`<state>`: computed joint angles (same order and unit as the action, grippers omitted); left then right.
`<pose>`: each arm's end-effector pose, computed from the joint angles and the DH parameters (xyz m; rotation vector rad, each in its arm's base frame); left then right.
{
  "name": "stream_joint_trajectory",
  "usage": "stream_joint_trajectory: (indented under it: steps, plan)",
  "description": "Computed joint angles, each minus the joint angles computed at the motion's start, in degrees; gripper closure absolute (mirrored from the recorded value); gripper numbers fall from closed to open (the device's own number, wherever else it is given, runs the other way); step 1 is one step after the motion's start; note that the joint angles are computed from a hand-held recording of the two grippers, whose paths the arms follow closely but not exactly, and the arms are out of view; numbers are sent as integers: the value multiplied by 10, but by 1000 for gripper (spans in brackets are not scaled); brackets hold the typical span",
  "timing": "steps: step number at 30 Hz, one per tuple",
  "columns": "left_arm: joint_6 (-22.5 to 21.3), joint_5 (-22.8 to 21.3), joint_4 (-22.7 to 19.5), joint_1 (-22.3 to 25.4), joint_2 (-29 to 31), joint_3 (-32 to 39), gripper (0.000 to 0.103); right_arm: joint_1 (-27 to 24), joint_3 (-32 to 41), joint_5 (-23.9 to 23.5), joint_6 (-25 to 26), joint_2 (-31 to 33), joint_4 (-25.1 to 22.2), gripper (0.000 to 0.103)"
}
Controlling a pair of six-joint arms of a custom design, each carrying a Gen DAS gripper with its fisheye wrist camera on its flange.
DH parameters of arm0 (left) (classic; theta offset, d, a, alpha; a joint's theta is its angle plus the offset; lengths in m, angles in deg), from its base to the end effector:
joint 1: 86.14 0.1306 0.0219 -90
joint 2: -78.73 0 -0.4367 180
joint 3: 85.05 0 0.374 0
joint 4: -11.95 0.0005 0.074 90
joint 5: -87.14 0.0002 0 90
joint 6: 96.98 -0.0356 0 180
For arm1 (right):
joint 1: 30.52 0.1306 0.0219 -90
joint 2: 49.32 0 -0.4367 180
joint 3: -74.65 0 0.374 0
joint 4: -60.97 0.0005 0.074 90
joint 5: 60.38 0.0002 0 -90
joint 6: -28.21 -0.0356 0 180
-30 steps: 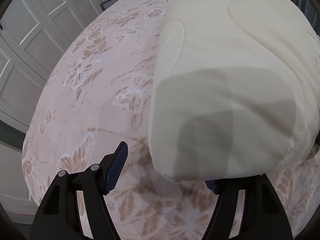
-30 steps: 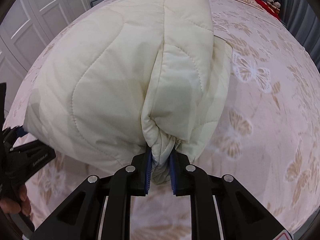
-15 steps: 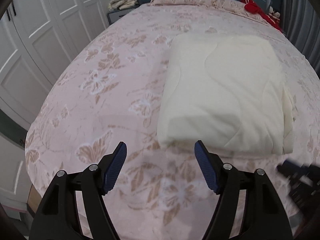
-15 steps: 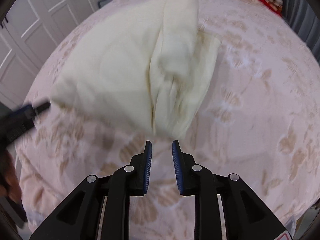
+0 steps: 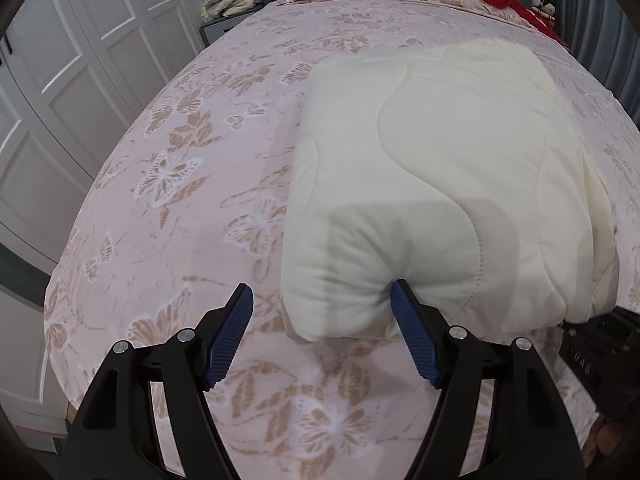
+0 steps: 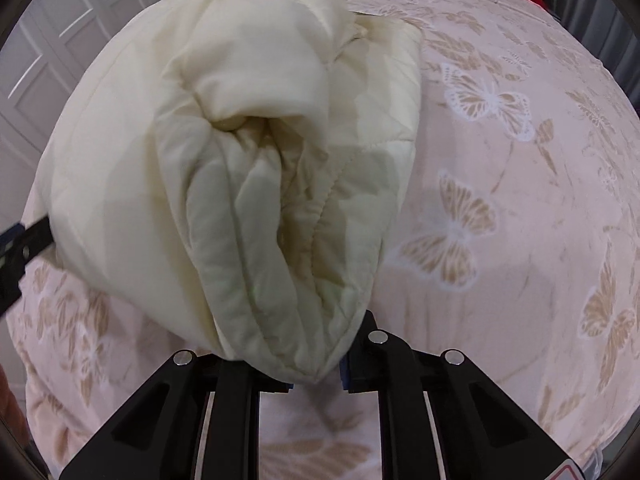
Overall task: Fold large clothes
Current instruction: 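Release the folded jacket with the right gripper and pull both tools back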
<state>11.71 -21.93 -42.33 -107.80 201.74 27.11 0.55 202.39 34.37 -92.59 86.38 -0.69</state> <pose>0.6289 -0.2378 0.3287 -0.0291 2.6168 0.2134 0.6380 0.3804 0.2811 0.0142 2.7902 0.1586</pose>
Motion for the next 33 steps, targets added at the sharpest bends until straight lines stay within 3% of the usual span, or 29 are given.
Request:
stream_joint_trajectory:
  steps: [5, 9, 13, 17, 19, 21, 29, 33]
  plan:
    - [10, -3, -3, -5, -1, -4, 33, 9, -10, 21, 10, -17, -10, 91]
    - [17, -5, 1, -10, -13, -18, 34, 27, -79, 59, 5, -85, 40, 90]
    - [26, -8, 0, -15, -21, -29, 34, 33, -94, 87, 15, -115, 73, 90]
    - [29, -16, -8, -23, -23, -33, 34, 28, -67, 81, 19, -96, 58, 89]
    - [32, -15, -11, -24, -23, -36, 34, 24, -36, 75, 27, -64, 13, 86]
    - [33, -15, -11, -25, -26, -38, 34, 23, -34, 69, 22, -57, -1, 86]
    - [40, -28, 6, -36, -59, -69, 34, 40, -99, 84, 10, -118, 42, 84]
    - [46, -44, 14, -48, -80, -92, 34, 54, -130, 103, 3, -149, 61, 69]
